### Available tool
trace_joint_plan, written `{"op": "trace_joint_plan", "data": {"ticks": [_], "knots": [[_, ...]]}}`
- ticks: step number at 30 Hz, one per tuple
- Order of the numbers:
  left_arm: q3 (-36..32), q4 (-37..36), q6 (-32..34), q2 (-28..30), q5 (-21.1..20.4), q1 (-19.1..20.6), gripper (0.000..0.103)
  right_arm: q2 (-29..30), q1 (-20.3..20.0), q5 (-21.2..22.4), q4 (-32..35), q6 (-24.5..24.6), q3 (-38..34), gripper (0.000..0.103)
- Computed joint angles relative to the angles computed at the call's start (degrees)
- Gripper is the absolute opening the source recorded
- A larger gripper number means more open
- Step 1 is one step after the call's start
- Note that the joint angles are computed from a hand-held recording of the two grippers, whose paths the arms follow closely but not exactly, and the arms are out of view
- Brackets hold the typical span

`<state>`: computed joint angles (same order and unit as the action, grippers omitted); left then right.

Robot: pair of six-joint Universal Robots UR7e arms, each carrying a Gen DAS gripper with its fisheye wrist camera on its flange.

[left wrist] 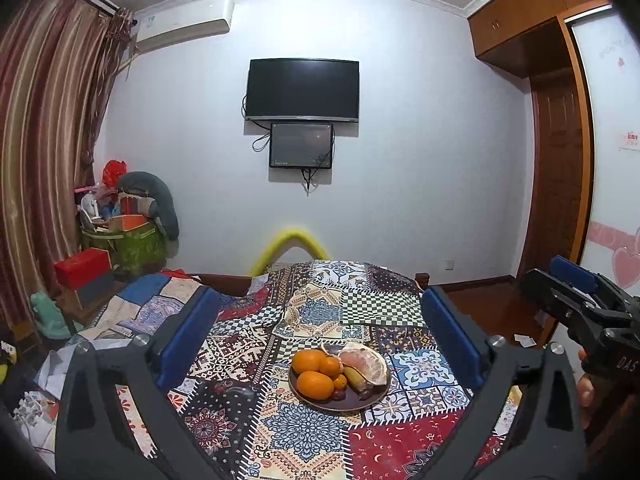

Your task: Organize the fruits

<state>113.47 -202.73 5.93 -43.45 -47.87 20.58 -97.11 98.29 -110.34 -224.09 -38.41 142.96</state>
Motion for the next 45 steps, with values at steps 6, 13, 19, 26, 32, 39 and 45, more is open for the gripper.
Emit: {"op": "trace_joint_plan", "data": {"ticks": [6, 13, 19, 26, 32, 39, 45], "knots": [[0.18, 0.39, -0.33, -0.13, 0.18, -0.09, 0.103, 0.0, 0.51, -0.87, -0.06, -0.23, 0.08, 0.103], [0.0, 0.22, -0.06, 0.07, 0.22, -0.04, 0.103, -0.16, 0.88, -1.36, 0.04, -0.23, 0.15, 0.103], [0.08, 0.32, -0.18, 0.1, 0.22, -0.01, 0.103, -0.35, 1.14, -1.77, 0.41, -0.32, 0.07, 0.103], [0.11, 0.39, -0.17, 0.1, 0.25, 0.02, 0.103, -0.22, 1.4, -2.23, 0.41, -0.44, -0.21, 0.103], [0.0, 0.48, -0.26, 0.12, 0.24, 0.0, 0.103, -0.27, 1.61, -2.6, 0.52, -0.4, -0.3, 0.103], [0.13, -1.0, -0.12, 0.51, -0.17, 0.25, 0.103, -0.38, 1.58, -2.62, 0.72, -0.6, -0.37, 0.103], [0.52, -0.97, -0.2, 0.34, -0.31, 0.37, 0.103, -0.25, 1.69, -2.76, 0.71, -0.63, -0.49, 0.103]]}}
